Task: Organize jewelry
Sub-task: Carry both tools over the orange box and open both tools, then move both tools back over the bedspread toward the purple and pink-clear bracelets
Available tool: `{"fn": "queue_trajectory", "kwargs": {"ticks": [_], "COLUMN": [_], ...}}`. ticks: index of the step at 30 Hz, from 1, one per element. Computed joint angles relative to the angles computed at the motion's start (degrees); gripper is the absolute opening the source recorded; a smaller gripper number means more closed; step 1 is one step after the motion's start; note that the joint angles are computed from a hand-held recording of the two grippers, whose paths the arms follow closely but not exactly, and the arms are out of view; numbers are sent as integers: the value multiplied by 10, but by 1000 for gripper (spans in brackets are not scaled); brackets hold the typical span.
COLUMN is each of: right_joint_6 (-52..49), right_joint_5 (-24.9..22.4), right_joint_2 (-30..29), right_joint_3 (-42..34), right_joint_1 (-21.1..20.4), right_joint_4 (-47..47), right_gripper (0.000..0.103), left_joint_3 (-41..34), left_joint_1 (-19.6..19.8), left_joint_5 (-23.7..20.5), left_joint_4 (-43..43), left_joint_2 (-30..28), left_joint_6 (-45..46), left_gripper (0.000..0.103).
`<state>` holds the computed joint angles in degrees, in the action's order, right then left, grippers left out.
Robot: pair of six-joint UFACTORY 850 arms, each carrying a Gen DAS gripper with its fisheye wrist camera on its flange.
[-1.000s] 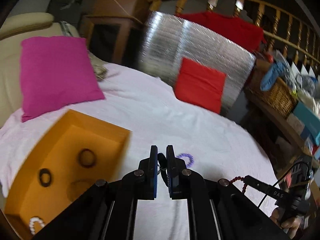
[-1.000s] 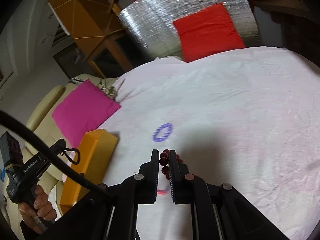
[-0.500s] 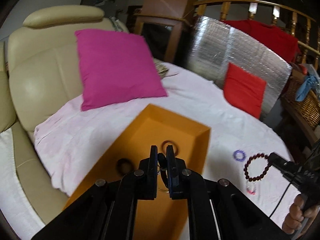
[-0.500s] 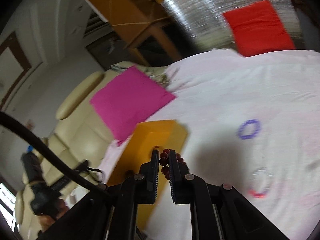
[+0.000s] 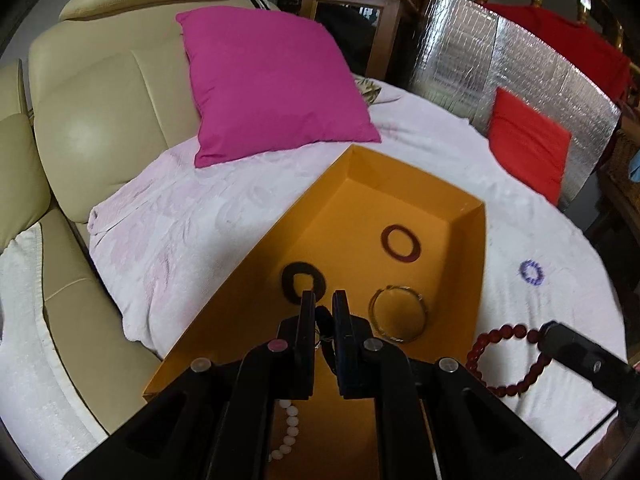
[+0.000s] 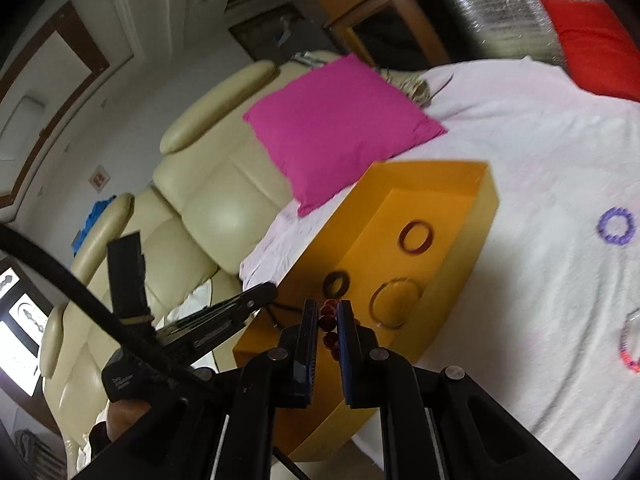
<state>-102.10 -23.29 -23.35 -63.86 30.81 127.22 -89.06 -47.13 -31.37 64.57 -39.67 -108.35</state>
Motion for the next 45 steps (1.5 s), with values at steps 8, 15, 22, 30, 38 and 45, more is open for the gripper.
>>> {"fn": "queue_trajectory", "kwargs": {"ticks": [8, 15, 22, 30, 38, 45], "right_joint_6": [65, 124, 159, 205, 156, 94], "right_joint_5": [19, 20, 33, 46, 60, 67], "right_joint_2": [-42, -53, -56, -55, -27, 6], "right_joint_3": [-37, -47, -50, -50, -25, 13], "right_joint_1": [22, 19, 18, 18, 8, -25], "right_joint_4": [-90, -147, -180, -223, -167, -61], "right_gripper": [11, 11, 11, 13, 14, 14], "left_joint_3": [-12, -23, -38, -66, -87, -123], "left_joint_1": [7, 11, 11, 9, 3, -10], "left_joint_5": [-11, -13, -17, -42, -100, -127], "left_joint_4": [-74, -111, -143, -178, -184, -175], "left_joint_2": [-18, -32, -46, -62, -68, -78], "left_joint_6": [57, 89, 119, 158, 160, 182], "left_gripper": [8, 8, 9, 11, 44, 45]}}
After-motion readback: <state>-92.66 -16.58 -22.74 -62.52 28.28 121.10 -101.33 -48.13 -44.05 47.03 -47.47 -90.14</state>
